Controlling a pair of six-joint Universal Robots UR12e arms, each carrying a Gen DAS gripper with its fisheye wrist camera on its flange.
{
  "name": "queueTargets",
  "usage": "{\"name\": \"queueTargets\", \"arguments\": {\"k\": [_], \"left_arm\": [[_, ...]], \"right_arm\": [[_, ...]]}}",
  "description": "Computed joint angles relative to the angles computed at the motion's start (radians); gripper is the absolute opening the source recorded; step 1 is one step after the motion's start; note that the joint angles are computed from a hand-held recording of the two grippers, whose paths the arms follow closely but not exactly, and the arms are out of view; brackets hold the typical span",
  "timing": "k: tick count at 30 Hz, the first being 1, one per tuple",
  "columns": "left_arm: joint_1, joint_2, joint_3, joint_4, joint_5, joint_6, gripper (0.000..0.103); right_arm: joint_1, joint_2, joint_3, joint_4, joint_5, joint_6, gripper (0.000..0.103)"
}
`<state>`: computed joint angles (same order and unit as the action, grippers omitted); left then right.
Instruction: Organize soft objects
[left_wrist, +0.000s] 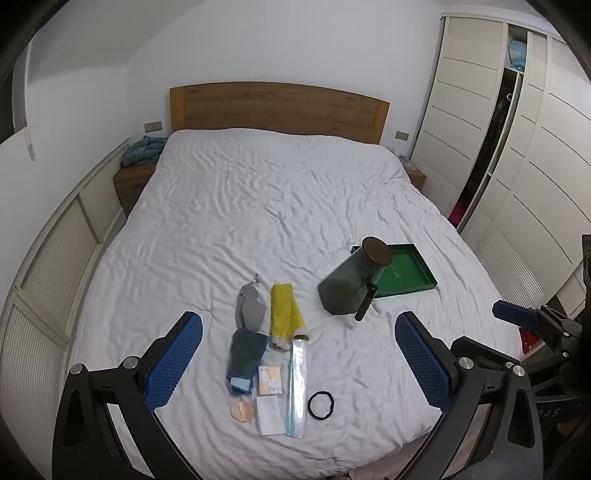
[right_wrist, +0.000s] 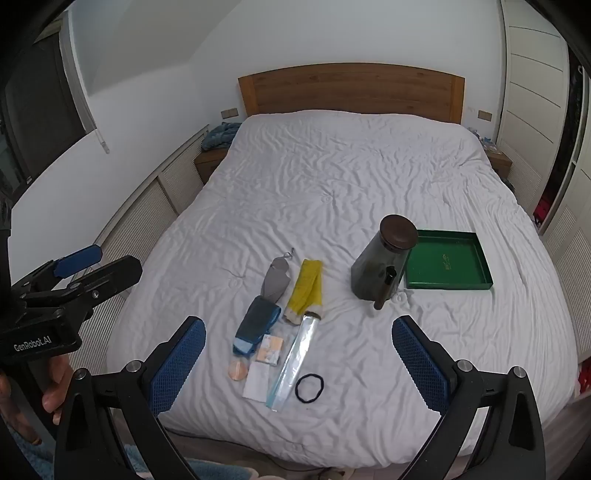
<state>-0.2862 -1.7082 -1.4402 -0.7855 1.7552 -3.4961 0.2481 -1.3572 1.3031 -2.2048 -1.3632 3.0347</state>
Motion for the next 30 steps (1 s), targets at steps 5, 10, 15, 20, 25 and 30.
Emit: {"name": "queueTargets", "arguments": {"k": [5, 10, 15, 20, 25, 30], "left_arm": [[0.003, -0.001, 0.002, -0.003, -0.005, -0.002, 0.102], [0.0, 0.0, 0.0, 0.001, -0.003, 0.0, 0.102], [0.001, 0.0, 0.0, -0.001, -0.006, 0.001, 0.102], [0.001, 0.0, 0.001, -0.003, -0.005, 0.0, 0.102], [0.001, 0.0, 0.002, -0.004, -0.007, -0.001, 0.102], [0.001, -0.001, 0.002, -0.005, -0.006, -0.001, 0.102]], "right_arm": [[0.0, 0.002, -0.003, 0.007, -0.002, -0.001, 0.103], [0.001, 0.002, -0.004, 0.008, -0.003, -0.001, 0.103], [0.0, 0.002, -0.005, 0.01, -0.002, 0.0, 0.103], [0.0, 0.002, -0.005, 0.011, -0.002, 0.0, 0.103], [0.0, 0.001, -0.005, 0.011, -0.003, 0.0, 0.103], [0.0, -0.002, 0.0, 0.006, -0.005, -0.001, 0.103]]}}
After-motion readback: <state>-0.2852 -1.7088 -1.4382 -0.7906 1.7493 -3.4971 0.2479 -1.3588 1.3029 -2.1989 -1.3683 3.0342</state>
